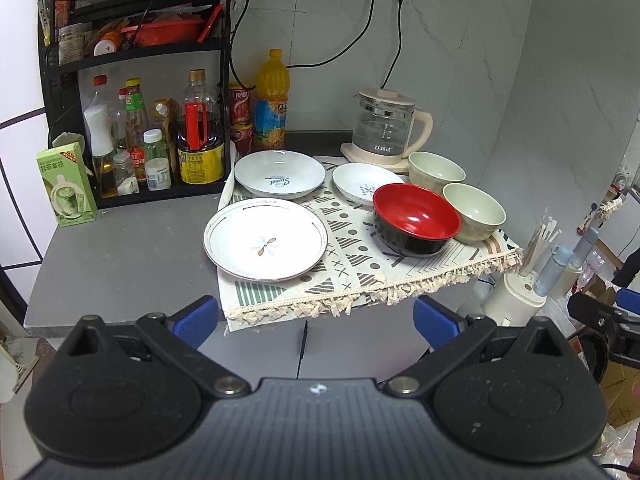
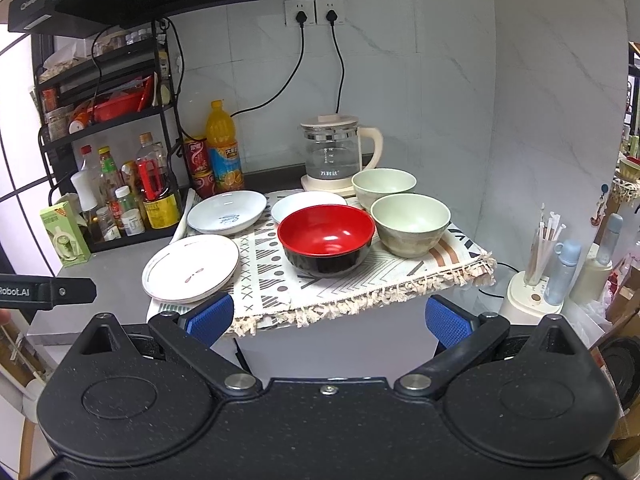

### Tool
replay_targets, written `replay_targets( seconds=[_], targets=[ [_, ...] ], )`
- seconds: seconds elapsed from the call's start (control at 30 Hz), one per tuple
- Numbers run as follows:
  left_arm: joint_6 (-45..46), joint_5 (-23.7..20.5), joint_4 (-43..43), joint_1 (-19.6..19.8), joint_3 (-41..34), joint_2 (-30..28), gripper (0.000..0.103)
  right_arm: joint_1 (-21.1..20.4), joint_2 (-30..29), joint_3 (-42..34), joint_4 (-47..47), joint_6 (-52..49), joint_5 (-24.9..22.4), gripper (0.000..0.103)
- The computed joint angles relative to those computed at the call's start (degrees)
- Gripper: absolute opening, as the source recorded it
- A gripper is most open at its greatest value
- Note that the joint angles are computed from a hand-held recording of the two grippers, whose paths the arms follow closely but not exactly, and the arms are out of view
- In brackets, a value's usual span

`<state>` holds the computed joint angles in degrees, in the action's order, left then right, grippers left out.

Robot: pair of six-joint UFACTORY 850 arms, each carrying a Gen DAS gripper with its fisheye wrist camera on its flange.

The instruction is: Organize plates and bowls

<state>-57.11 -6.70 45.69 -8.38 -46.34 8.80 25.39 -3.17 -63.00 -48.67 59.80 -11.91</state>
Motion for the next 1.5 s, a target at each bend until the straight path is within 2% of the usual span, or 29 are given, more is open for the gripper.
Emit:
replay_targets(
  seconds=[0.07,0.33,0.53,0.8,1.13,1.27,1.37,1.5],
  targets=[
    [-0.04,-0.23,-0.16,0.15,-0.17,-0.41,0.103,0.3,-0.19,0.03,-3.29,3.23,-0.18,0.103],
    [2.85,-0.55,-3.12,0.69,-0.8,-1.62,0.103,0.24,-1.55,-1.2,6.09,-5.75,-0.84,0.103],
    [11.12,-0.68,-11.29,1.44,-2.13,-3.5,0.103,0.26,-2.82,-2.24,6.93,-6.7,-1.38,0.103],
    [17.49,-1.25,-18.65,1.89,-5.85,-8.03,0.103,-0.09,-5.9,-4.69,5.54,-4.71,-3.05,0.103],
    [36.19,-2.67,-37.18,3.76,-15.17,-17.55,0.102,-1.37,-13.36,-12.02,12.51,-12.45,-4.83,0.103],
    [46.97,-3.85,-48.13,4.8,-19.85,-21.63,0.102,-2.06,-17.62,-16.94,16.76,-16.83,-5.94,0.103],
    [46.18,-5.78,-46.9,5.22,-24.03,-25.05,0.102,-2.71,-20.54,-20.52,19.65,-19.66,-6.64,0.103],
    [51.43,-8.64,-52.66,6.18,-29.1,-28.81,0.102,-3.17,-24.71,-25.82,22.39,-22.86,-8.7,0.103]
  ],
)
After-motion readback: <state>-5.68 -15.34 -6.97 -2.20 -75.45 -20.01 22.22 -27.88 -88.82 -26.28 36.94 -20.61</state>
